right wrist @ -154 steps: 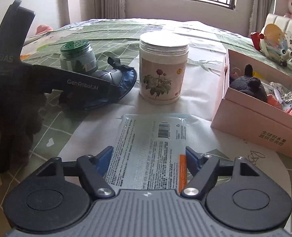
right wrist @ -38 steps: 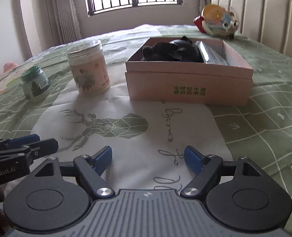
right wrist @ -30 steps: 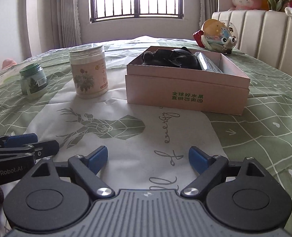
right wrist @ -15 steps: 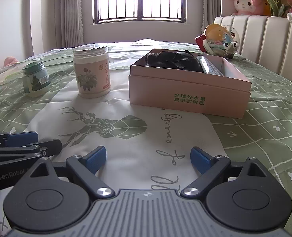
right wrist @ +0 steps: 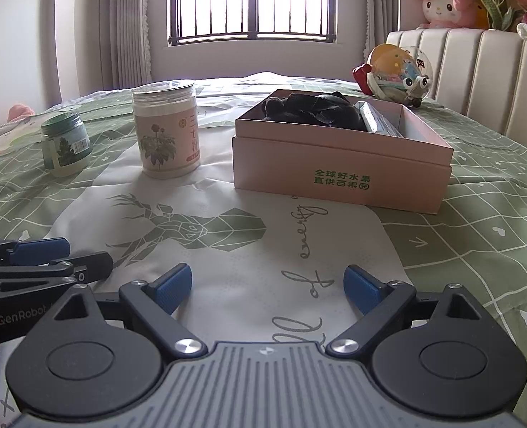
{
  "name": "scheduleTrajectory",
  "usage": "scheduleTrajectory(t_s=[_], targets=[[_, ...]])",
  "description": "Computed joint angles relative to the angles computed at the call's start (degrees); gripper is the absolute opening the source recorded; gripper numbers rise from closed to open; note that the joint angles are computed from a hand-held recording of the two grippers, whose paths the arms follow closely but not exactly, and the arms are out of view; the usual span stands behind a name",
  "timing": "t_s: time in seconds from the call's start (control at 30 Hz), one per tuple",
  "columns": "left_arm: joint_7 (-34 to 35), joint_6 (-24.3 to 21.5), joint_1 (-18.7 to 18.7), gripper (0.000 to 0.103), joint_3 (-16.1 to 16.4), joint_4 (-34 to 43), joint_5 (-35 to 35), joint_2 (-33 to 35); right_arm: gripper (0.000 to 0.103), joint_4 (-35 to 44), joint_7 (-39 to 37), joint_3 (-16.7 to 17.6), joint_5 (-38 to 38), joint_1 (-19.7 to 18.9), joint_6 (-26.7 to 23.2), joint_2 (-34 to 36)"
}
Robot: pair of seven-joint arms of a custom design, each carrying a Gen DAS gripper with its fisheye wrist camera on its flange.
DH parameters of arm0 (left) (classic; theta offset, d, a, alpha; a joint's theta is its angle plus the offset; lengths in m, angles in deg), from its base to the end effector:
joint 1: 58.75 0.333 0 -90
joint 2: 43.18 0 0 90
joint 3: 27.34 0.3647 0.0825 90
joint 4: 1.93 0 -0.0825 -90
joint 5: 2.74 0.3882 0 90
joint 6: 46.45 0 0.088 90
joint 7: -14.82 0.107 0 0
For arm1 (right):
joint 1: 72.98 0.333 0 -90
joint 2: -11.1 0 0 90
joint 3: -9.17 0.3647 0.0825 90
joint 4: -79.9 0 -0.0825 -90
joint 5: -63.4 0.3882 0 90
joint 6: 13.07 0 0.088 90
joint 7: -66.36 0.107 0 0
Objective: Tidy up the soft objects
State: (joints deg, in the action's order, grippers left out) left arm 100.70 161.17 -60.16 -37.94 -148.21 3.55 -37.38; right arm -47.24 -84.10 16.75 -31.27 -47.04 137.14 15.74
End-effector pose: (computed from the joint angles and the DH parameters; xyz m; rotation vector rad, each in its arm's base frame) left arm 0.4971 -0.1184 0.3959 -1.4581 1.8794 -1.0153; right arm 0.4519 0.3259 0.4009 -1.5481 1.6989 -0.8692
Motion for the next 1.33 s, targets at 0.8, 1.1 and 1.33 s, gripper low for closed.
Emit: scheduleTrajectory(t_s=[0.8, 1.1, 1.33], targets=[[-0.06, 0.02, -0.02, 0.052, -0.02, -0.06, -0.03, -0.05, 0.093, 0.04, 0.08, -0.01, -0.04, 0.04, -0.02, 0.04], [0.25, 0.03, -0.12, 0.052, 0.01, -0.05, -0.31, -0.01, 0.093, 0.06, 0.11, -0.03, -0.07, 0.03, 0.00, 0.07], [-1.07, -0.23, 0.27, 0.052, -0.18, 0.00, 0.47, -0.09, 0.093, 0.06, 0.16, -0.05, 0.09, -0.03, 0.26, -0.01]])
